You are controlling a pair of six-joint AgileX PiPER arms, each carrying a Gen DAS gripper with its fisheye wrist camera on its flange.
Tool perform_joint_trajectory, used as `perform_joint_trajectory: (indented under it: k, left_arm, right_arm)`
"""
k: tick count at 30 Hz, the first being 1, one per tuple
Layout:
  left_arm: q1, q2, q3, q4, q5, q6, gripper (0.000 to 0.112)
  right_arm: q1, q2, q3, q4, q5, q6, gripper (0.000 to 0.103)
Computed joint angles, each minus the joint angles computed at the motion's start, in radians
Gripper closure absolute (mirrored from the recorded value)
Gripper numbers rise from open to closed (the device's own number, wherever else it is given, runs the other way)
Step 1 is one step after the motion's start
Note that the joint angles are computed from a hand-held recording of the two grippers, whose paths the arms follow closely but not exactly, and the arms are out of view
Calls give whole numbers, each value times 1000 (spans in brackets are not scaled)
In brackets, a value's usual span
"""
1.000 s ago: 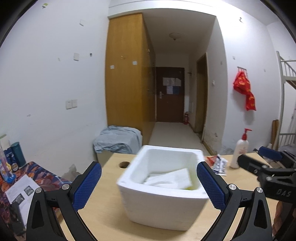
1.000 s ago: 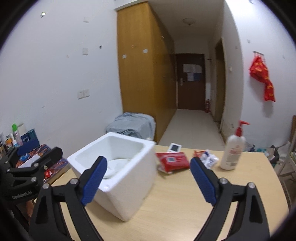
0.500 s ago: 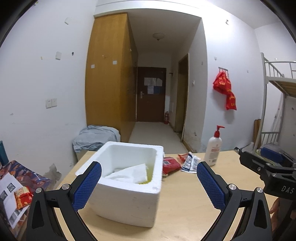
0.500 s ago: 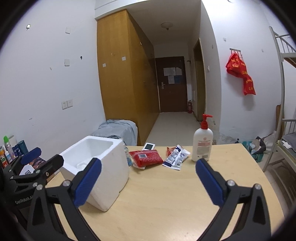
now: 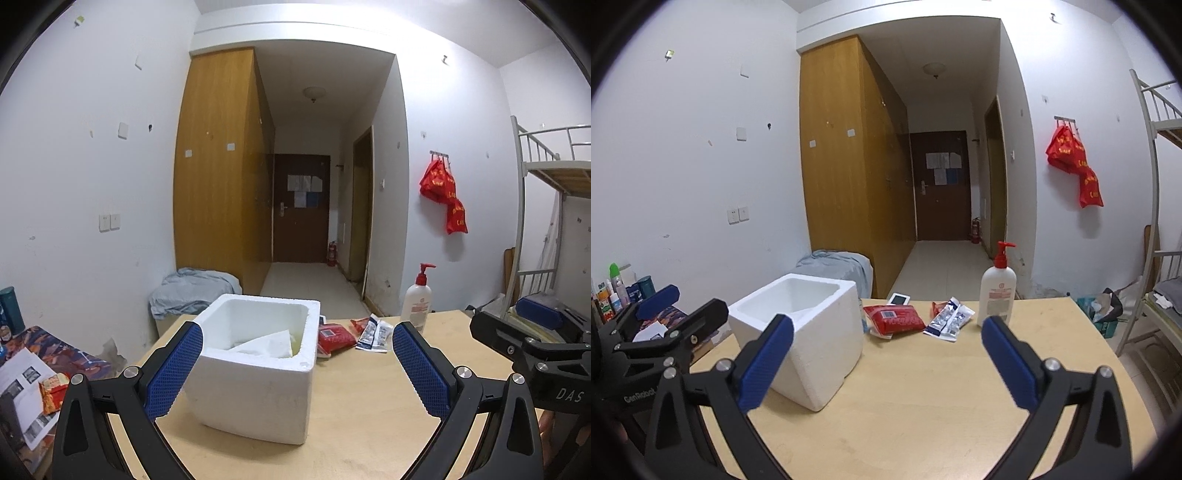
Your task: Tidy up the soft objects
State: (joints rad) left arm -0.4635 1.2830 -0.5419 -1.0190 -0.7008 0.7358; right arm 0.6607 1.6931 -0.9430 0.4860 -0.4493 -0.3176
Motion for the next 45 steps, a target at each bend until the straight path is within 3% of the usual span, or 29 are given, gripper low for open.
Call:
perform_joint_trajectory:
  k: [9, 14, 32, 45]
  left_arm:
    - [-116, -38, 74, -70, -110, 31, 10]
    - [-187, -38, 128, -93, -219, 8, 10]
    - [-219, 77, 310, 45, -344, -357, 10]
    - [-330, 94, 376, -39, -428, -408, 10]
  right_arm:
    - [24, -42, 98, -67, -60, 74, 0]
    - [17, -59, 178, -140, -132, 158, 0]
    - [-22, 6, 358, -399, -360, 412, 0]
    - [50, -13, 421, -279, -408, 350, 0]
